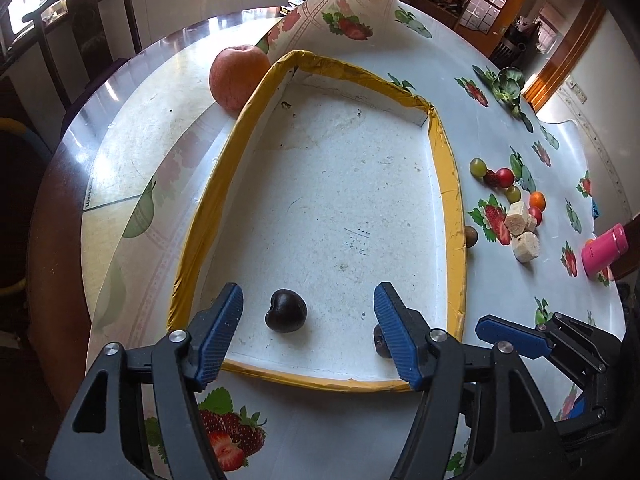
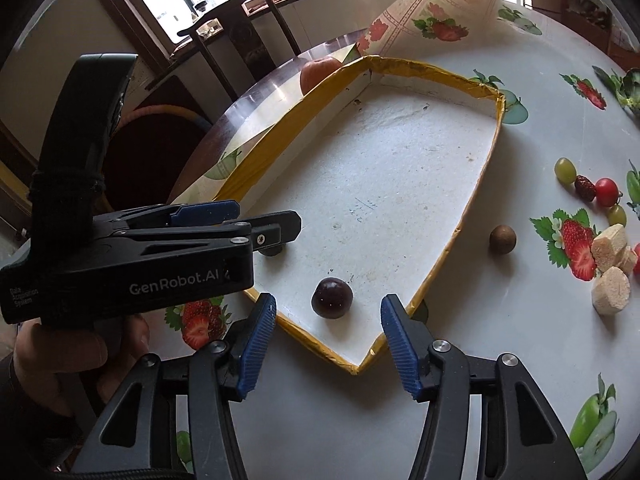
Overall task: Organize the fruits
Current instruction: 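Open both tools to release the plums in the tray and withdraw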
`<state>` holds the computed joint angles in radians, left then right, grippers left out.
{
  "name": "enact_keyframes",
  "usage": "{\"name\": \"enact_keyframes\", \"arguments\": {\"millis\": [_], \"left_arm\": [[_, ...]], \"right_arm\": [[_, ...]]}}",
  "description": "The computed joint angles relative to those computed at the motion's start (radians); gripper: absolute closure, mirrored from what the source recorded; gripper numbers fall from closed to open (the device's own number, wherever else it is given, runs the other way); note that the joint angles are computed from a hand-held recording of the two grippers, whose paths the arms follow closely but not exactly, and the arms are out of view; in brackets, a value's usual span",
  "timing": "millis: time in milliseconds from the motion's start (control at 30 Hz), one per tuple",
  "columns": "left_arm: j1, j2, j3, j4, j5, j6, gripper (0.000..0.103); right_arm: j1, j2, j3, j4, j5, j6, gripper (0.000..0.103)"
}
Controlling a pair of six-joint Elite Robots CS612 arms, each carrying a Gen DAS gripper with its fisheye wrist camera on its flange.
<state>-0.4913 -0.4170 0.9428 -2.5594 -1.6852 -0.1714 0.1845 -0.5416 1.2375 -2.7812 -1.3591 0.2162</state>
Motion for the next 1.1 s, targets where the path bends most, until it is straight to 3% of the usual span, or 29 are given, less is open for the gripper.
{"name": "enact_keyframes", "arguments": {"millis": [400,633,1100], "left_arm": [[-0.032,-0.053,0.084,-0.069,0.03,0.029,0.036],[-0.056,-0.073,0.113,-0.088,0.007,0.065,0.036],[-0.098,-0.091,0.139,-0.075,-0.048,0.126,0.036]], "right_arm": [[-0.027,-0.107,0.202,-0.143,-0.053,0.081,0.046],[-0.051,-0.16,0.316,-0.212,-0.094,0.157,0.046],[-0.088,-0.218,0.445,-0.314,-0.154,0.268,0.046]]}}
